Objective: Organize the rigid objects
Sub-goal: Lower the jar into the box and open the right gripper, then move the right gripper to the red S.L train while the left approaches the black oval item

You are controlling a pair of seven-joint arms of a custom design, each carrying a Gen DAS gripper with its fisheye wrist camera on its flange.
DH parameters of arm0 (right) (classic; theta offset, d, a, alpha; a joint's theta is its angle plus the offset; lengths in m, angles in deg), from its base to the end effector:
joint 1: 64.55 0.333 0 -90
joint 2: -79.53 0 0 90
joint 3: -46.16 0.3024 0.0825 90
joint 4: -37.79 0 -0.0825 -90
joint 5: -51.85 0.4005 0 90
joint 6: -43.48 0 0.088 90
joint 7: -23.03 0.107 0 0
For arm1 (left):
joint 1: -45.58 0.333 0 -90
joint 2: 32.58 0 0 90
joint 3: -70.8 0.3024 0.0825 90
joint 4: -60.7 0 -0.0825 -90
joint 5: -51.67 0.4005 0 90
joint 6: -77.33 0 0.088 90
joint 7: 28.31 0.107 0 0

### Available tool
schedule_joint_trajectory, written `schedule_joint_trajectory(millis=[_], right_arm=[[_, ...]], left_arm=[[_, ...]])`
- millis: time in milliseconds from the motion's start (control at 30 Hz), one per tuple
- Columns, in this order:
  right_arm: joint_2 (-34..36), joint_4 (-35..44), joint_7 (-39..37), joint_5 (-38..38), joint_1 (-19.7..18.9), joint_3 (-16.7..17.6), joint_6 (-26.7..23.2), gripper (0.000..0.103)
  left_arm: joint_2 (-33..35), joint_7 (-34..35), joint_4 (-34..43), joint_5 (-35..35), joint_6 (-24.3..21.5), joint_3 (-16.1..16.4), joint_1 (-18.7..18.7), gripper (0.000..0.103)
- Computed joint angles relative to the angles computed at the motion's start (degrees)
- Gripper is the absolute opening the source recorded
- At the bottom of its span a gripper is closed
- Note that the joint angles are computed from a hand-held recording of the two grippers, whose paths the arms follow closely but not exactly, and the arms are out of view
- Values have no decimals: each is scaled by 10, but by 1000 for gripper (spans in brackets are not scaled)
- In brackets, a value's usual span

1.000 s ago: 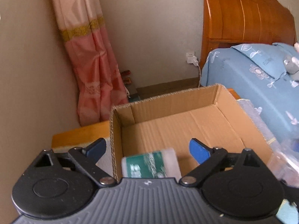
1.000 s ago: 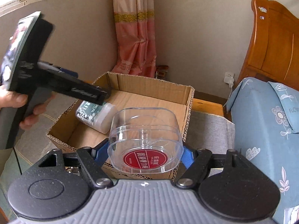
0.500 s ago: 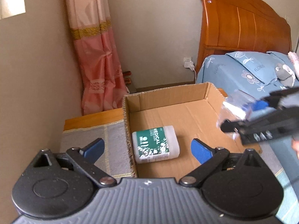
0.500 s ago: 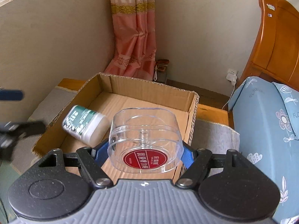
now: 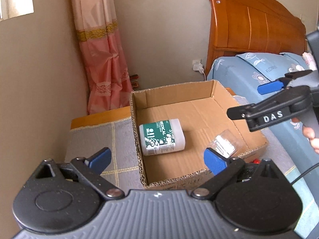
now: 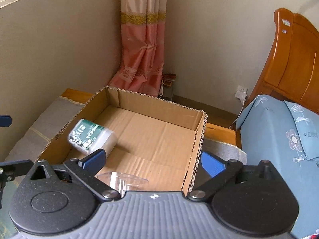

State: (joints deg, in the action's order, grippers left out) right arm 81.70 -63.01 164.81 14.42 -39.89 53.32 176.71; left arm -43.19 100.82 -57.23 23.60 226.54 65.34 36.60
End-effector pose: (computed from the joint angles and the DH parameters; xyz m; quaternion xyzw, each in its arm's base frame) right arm 0.5445 0.3238 0.5782 -0.6483 0.6629 -0.2943 0.2316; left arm 0.5524 -0.1357 0.5814 -0.4243 0.8160 -0.3410 0.1946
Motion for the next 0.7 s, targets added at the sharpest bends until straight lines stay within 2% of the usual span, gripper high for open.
schedule_joint_trajectory(millis=[300,533,700], right_arm=[[-75,-86,60,-15,3,29,8,103],[-136,-180,165,-46,2,70,-5,103],[-160,-235,230,-36,6,91,-8,103]], left_arm=[[-53,-5,-63,-7,13,13,-5,99],[-104,3,-141,-15,42,32,-21,99],[-132,17,-182,-22,35,47,-33,99]])
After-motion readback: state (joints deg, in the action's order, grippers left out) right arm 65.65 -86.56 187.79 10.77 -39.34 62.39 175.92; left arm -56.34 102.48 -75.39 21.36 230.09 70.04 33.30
